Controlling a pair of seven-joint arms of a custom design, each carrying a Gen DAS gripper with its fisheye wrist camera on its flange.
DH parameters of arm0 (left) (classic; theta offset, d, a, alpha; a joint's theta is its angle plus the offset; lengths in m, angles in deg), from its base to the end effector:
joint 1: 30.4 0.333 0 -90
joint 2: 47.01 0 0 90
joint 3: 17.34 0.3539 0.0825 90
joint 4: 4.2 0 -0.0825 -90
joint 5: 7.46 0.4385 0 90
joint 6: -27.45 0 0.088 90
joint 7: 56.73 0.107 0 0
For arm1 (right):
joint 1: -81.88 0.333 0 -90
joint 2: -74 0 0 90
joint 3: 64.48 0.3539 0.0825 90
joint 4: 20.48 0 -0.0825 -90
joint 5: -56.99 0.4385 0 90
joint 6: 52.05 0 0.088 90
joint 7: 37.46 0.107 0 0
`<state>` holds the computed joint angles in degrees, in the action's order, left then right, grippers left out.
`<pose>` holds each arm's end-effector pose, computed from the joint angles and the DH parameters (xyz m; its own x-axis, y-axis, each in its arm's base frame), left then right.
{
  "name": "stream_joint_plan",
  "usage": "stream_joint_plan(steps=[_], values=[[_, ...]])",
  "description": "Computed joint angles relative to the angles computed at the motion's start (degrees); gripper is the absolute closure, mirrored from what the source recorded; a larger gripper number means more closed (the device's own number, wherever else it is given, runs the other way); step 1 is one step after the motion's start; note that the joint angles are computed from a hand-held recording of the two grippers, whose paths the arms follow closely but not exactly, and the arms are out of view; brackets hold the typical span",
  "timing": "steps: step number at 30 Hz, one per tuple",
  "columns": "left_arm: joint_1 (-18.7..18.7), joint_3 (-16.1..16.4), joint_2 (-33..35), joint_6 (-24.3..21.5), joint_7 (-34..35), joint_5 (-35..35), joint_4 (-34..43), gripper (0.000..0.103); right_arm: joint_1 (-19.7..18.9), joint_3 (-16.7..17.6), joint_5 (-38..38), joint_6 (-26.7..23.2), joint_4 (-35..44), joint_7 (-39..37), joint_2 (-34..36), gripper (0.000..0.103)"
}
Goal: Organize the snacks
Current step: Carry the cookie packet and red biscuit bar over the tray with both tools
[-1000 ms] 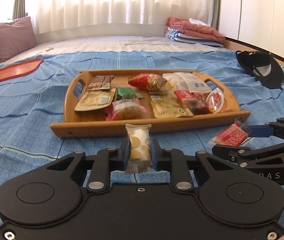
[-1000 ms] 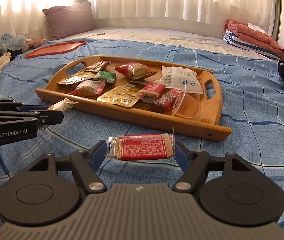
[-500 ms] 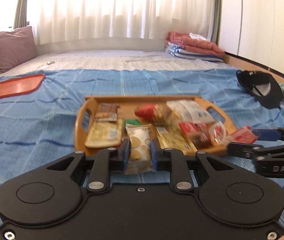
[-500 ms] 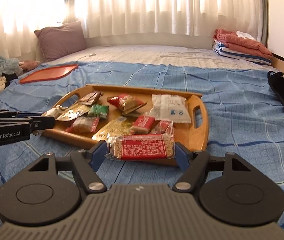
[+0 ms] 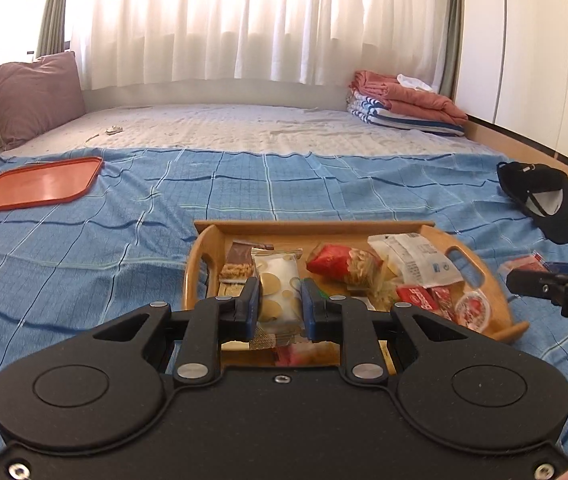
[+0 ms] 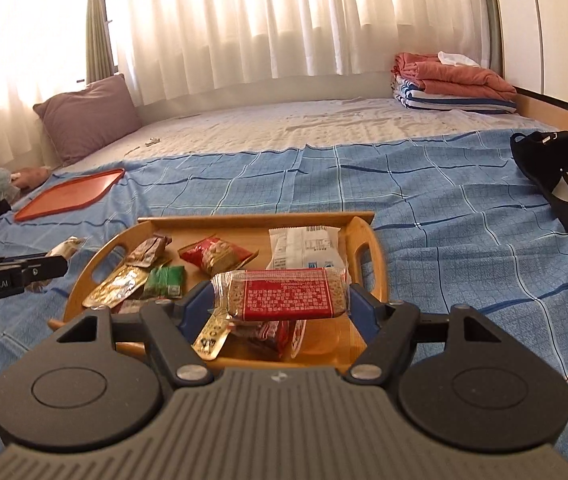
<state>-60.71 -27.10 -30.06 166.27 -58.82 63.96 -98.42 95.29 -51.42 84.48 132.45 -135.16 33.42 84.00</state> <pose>0.5848 -0.4677 0.5174 0.1023 -0.9932 0.0556 -0.4884 -0.0988 -0.8670 0.6323 0.2554 0.5000 0.3424 -0.9283 -0.1450 -0.5241 -0.0606 -0.8495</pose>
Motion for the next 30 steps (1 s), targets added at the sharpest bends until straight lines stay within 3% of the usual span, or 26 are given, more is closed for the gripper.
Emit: stream_joint_plan(steps=[2,5,8,11,16,30], values=[[0.5,0.2,1.0,1.0,0.9,-0.8,1.2,0.082,3.3,-3.8,-2.0,-1.1,1.6,2.5,0.9,0.03],[1.0,0.8,2.8,2.1,2.5,-2.3,3.6,0.082,5.4,-6.3,-4.0,-2.9,4.4,5.3,2.6,0.03],[1.0,1.7,4.8,2.7,4.4,-4.0,6.3,0.082,6.5,-7.7,-5.6,-4.9,7.6,8.0,4.6,0.03],[1.1,2.6,6.8,3.2,6.8,-6.5,9.2,0.082,5.0,-6.0,-4.7,-7.2,11.3,8.7,6.9,0.03],[1.1,4.3,10.1,3.5,10.6,-10.2,13.7,0.082,8.9,-11.0,-9.8,-10.7,17.5,15.5,10.6,0.03],[2.5,6.6,18.6,6.5,21.0,-23.2,24.6,0.082,9.4,-11.2,-15.5,-18.1,32.2,21.1,19.4,0.03]])
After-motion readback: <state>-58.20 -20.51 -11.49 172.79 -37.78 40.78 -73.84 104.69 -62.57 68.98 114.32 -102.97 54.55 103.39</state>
